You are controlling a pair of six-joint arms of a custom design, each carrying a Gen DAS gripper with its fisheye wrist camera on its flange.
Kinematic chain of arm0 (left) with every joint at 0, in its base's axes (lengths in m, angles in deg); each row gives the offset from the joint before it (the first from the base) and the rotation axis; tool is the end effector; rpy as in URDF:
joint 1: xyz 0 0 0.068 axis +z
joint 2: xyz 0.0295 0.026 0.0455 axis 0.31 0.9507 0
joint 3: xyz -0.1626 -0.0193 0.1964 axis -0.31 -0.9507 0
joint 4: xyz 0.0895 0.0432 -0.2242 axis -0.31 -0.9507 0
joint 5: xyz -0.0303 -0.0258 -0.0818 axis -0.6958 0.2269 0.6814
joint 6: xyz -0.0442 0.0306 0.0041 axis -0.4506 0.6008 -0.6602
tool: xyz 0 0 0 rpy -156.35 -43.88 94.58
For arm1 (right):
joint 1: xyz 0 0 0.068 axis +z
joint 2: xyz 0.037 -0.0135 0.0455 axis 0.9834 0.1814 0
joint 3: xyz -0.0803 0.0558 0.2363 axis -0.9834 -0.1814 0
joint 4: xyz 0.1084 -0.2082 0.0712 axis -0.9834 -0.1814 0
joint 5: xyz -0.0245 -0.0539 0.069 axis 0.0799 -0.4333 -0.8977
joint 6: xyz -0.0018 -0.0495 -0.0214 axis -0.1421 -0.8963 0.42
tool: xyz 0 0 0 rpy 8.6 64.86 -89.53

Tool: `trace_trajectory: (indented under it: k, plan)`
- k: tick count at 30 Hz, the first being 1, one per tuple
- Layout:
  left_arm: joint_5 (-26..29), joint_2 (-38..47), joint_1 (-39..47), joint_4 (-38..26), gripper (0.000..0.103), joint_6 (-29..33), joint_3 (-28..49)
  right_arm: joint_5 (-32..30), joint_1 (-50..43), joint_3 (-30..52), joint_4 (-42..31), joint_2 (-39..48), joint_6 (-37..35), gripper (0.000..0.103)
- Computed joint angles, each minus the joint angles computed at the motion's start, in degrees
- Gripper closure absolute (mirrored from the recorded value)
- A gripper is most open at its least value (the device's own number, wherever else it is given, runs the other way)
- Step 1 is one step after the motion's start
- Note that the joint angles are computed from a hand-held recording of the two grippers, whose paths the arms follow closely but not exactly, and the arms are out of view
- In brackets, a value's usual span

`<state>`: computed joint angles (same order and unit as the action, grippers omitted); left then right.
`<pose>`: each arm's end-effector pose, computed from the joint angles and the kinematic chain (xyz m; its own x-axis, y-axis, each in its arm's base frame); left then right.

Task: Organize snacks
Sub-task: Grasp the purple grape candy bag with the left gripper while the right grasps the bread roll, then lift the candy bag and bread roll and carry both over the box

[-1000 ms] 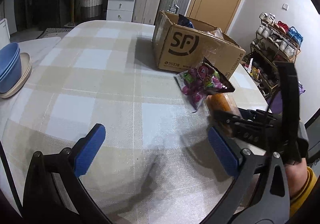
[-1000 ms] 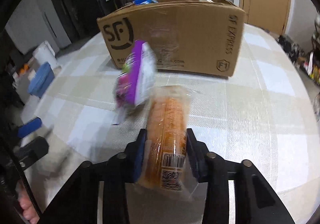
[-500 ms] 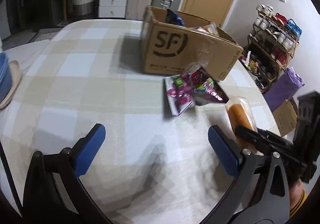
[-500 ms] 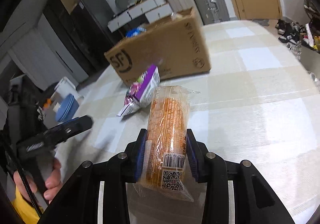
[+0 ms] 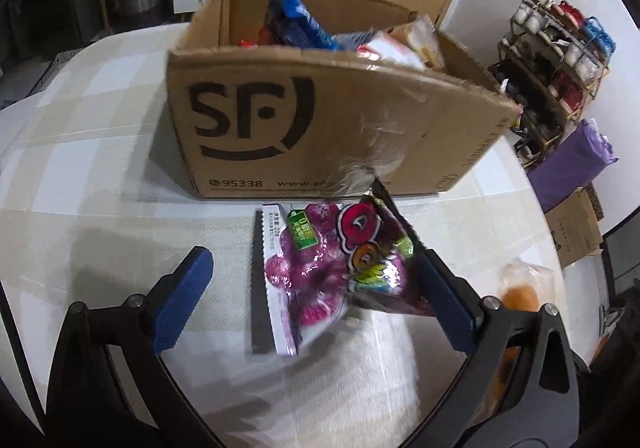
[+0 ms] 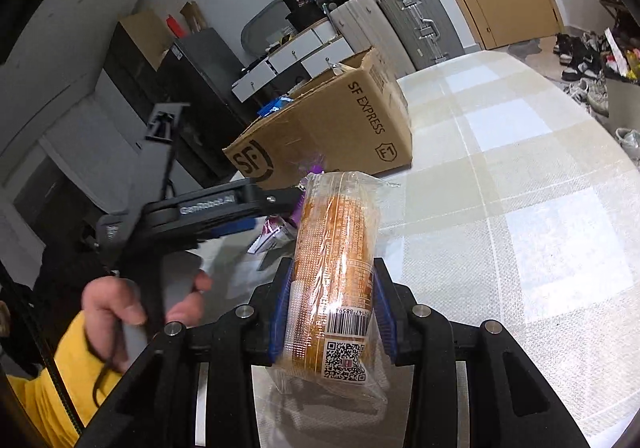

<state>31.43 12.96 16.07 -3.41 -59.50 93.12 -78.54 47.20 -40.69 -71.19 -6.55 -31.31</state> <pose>0.2130 -0.0110 0.2796 -0.8314 -0.1778 -0.5265 -0.0832 0.9766 -0.1985 0.1577 -0.0629 0.1837 -0.7444 0.1357 -0.6538 -0.3861 0.7113 0.5873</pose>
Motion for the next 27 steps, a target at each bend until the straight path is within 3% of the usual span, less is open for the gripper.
trace_trajectory:
  k: [2,5,8,9,13,19,27]
  plan:
    - [0.4,2.6,-0.6,1.0,0.002,-0.4,0.3,-0.3,-0.2,0.3,0.0,1.0,0.1,0.065]
    - [-1.7,5.6,-2.6,2.3,0.01,-1.2,0.2,-0.6,0.1,0.2,0.1,0.9,0.5,0.065]
    - [-3.3,5.2,-4.1,4.5,0.024,-1.2,-0.5,-0.9,0.1,0.2,-0.3,0.9,0.3,0.065]
    - [-3.6,5.3,-4.2,4.8,0.035,-1.3,-0.3,-0.9,0.1,0.2,-0.3,0.9,0.4,0.065]
    - [-1.5,5.6,-3.0,4.8,0.048,-1.5,0.4,-1.1,-0.7,0.6,-1.0,1.9,-0.7,0.065]
    - [-2.3,3.2,-2.4,3.2,0.056,-1.7,0.7,-0.6,-0.4,0.3,-0.1,1.1,0.5,0.065]
    - [-6.5,-6.5,-6.0,-3.0,0.057,-1.0,3.0,1.6,0.9,-0.5,-2.7,-6.9,1.9,0.065]
